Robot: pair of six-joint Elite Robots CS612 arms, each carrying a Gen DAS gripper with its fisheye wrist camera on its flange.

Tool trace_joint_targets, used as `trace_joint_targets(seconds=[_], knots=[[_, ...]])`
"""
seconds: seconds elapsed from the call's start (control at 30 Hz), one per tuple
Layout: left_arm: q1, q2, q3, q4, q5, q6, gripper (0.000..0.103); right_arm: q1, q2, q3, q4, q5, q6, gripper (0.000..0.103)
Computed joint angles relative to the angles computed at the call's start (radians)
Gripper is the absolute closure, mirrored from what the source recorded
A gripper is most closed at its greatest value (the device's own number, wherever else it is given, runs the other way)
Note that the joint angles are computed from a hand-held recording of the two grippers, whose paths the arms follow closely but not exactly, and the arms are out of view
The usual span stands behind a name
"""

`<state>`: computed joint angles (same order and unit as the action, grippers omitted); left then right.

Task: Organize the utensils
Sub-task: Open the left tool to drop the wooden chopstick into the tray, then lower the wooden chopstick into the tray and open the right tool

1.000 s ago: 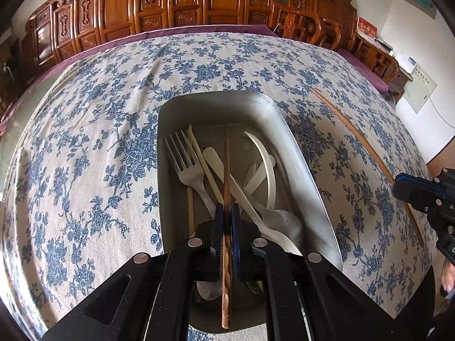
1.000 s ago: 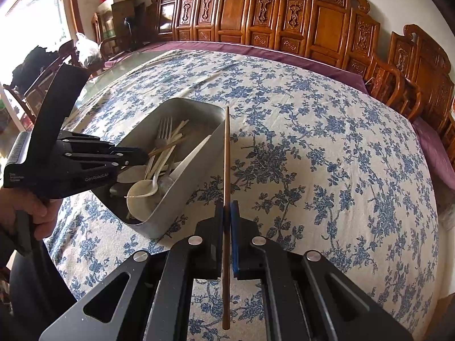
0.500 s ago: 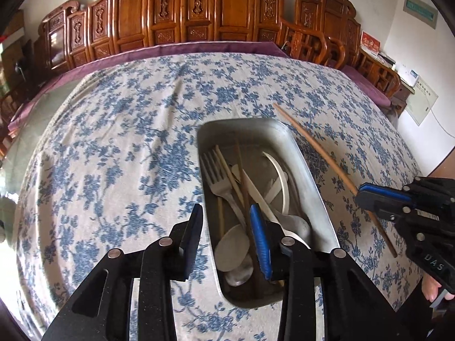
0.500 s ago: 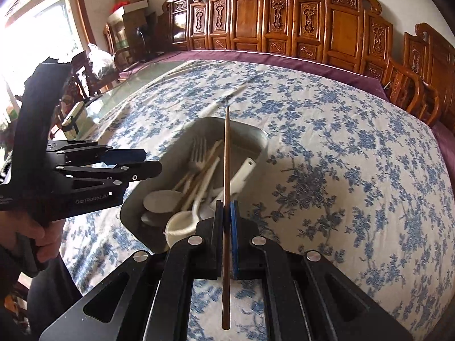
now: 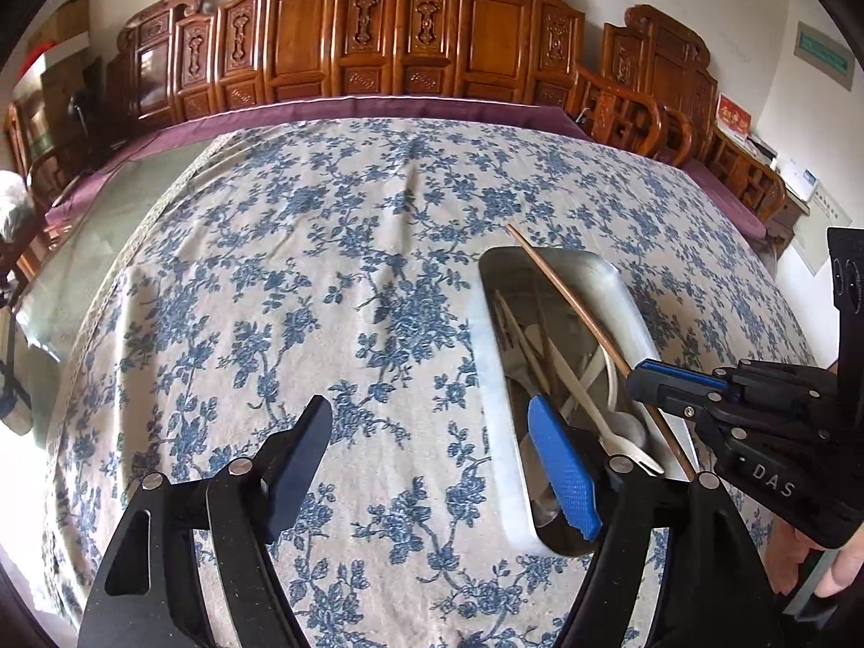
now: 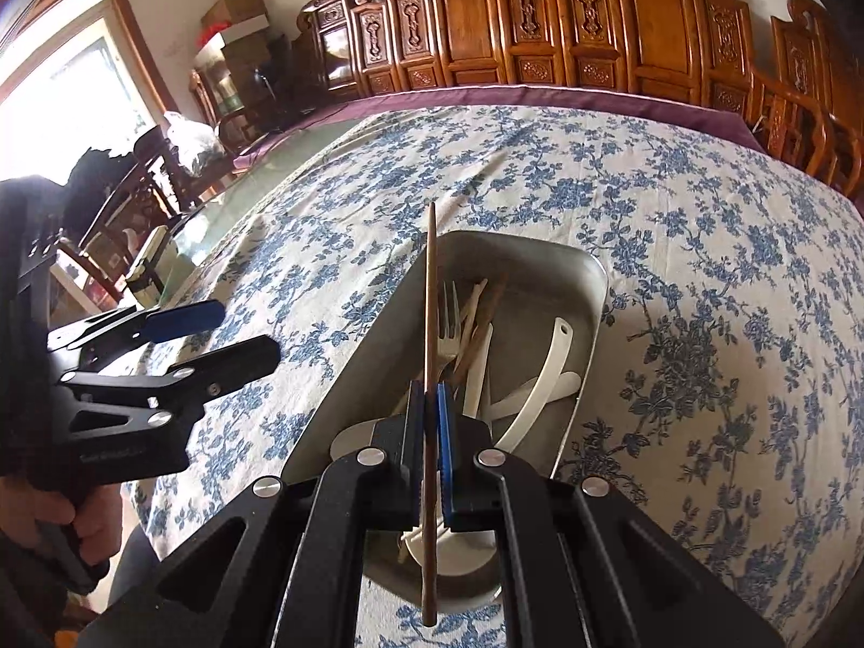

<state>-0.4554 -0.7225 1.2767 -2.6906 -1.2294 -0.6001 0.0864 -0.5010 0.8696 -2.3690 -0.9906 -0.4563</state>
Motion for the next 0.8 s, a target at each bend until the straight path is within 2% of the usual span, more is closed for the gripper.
trace_joint_targets(seconds=[0.2,0.43,0.8], knots=[[0.008,-0.005,0.021,-0.024,-0.008,-0.019,0.018,0.009,0.033,-0.036,0.006,-0.053,0.059,0.097],[0.012,-0.003,0.023,-0.020,-0.015,-0.033,0.017,0.014,0.055,-0.060,0.026,-0.091,0.084,0.097],[0.007,-0.009,0.023,-0.010,0.000,-0.038,0.017,0.000,0.035,-0.020,-0.044,-0.038,0.080,0.096]])
